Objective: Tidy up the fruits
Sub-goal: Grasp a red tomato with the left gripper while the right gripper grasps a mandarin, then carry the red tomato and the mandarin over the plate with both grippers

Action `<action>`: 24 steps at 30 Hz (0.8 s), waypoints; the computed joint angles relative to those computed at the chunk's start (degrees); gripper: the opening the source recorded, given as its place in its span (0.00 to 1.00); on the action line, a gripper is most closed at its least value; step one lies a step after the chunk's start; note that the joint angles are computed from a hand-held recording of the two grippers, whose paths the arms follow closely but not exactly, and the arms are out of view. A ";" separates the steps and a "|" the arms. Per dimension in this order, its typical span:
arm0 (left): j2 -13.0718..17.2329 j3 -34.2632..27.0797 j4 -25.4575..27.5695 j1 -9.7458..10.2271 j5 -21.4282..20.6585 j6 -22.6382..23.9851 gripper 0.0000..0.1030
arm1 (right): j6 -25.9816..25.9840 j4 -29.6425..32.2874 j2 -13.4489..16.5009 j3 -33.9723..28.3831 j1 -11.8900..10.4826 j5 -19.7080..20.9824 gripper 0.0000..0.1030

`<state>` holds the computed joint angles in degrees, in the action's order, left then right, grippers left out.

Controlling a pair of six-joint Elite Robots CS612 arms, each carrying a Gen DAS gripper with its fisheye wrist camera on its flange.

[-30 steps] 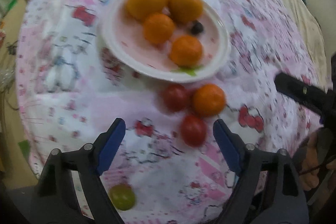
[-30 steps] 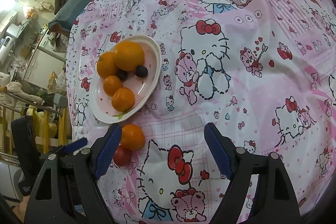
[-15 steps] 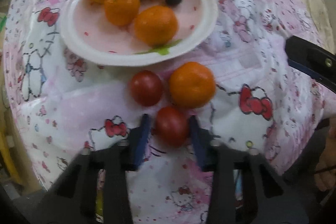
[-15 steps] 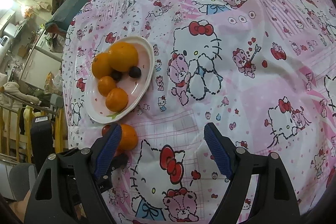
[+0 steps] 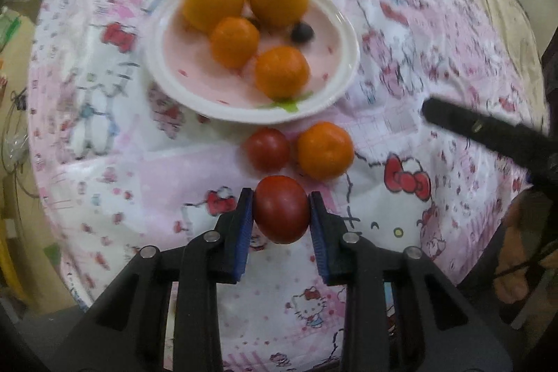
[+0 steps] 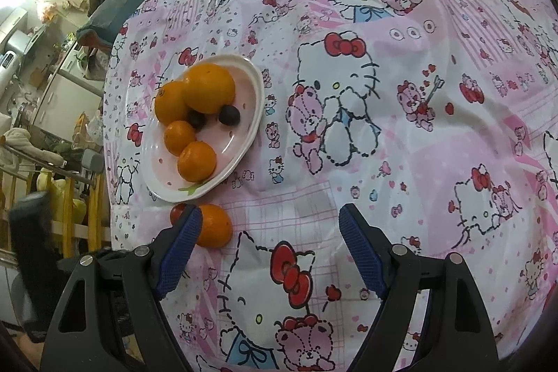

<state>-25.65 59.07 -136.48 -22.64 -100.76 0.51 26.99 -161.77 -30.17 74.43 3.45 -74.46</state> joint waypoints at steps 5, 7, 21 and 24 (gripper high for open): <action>-0.46 1.12 -3.72 0.99 1.64 -3.28 0.26 | -1.46 3.47 1.89 -3.19 0.48 2.80 0.81; -0.46 1.11 -4.60 1.39 2.03 -4.17 0.26 | -1.70 4.77 2.77 -4.57 0.63 4.23 0.81; 0.08 0.00 -5.15 2.15 1.24 -6.82 0.26 | -6.51 11.10 6.88 -11.24 1.42 10.52 0.42; 0.05 0.08 -5.29 2.13 1.29 -6.85 0.26 | -7.33 11.41 6.67 -11.08 1.43 10.58 0.41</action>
<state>-25.60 59.15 -141.77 -20.51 -99.46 -6.33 19.66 -150.37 -23.50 63.36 4.87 -63.88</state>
